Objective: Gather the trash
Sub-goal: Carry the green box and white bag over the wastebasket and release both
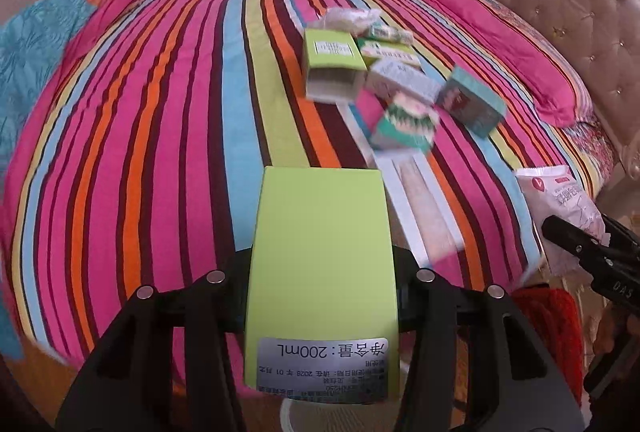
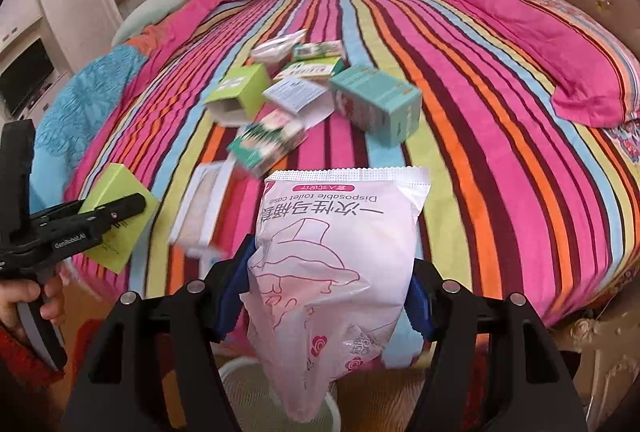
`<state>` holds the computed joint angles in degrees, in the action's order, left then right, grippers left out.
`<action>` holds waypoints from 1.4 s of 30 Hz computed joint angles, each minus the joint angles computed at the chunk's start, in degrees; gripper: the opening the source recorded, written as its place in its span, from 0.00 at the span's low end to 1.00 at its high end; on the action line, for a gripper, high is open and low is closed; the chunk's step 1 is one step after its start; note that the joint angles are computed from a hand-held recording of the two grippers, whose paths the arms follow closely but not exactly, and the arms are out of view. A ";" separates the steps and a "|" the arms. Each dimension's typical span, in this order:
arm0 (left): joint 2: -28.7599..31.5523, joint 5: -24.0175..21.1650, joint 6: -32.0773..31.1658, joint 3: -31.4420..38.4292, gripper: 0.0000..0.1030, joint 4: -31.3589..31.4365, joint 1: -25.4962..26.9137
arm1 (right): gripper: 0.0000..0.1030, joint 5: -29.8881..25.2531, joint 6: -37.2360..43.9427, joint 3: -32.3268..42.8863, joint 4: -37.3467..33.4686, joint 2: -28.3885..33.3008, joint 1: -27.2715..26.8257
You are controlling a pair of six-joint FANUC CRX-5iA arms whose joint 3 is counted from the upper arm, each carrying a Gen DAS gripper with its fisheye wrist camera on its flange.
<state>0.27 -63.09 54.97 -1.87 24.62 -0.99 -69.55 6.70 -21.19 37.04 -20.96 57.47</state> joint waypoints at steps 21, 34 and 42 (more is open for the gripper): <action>-16.83 -10.44 -5.13 -21.30 0.47 -0.83 7.36 | 0.61 -0.36 -15.02 -4.36 -9.33 -2.91 13.63; -4.60 -17.86 8.09 -19.57 0.47 -11.04 2.63 | 0.61 13.39 -2.72 -3.40 -39.94 3.81 -1.02; 0.69 -19.65 14.54 -19.15 0.47 -13.56 2.11 | 0.61 16.27 2.86 -3.02 -51.88 8.66 -7.47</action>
<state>0.96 -82.75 69.51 -21.02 11.06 1.13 -53.28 9.57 -24.21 -14.84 -12.30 50.00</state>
